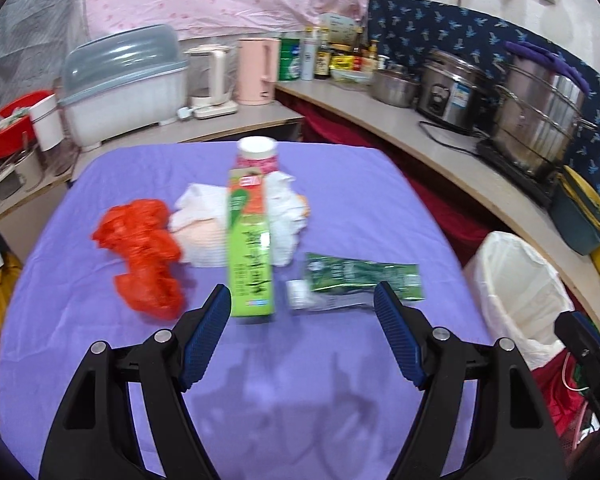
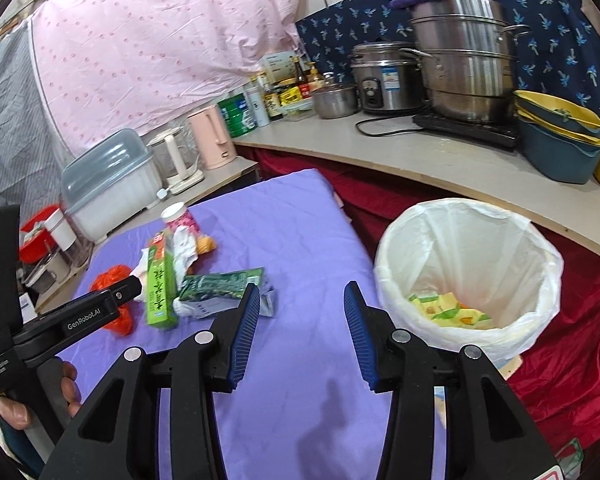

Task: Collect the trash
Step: 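Move both open tools back over the remaining trash on the table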

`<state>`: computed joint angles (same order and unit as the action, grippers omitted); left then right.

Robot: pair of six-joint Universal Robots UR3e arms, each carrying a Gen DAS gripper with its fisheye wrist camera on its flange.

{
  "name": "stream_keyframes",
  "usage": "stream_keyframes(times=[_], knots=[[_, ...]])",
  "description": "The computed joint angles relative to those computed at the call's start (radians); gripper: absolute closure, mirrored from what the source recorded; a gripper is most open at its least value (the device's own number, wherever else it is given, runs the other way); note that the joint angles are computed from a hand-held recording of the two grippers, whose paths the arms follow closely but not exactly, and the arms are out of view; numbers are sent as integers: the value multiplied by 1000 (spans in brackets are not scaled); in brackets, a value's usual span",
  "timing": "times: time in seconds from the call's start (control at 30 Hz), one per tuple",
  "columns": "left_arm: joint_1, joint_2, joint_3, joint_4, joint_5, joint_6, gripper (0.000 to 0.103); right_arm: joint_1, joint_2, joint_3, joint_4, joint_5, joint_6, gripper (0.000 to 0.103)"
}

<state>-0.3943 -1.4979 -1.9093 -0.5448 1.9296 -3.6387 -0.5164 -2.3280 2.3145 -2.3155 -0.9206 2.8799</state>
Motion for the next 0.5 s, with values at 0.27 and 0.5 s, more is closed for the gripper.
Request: stream_keyframes(times=[0.27,0.5], knots=[[194,177,-209,19,-66,68,33,352,260,-35,-308,-214,195,60],[414,294,-347,32,-190,161,33,590,486,-133,-456,-350,303,60]])
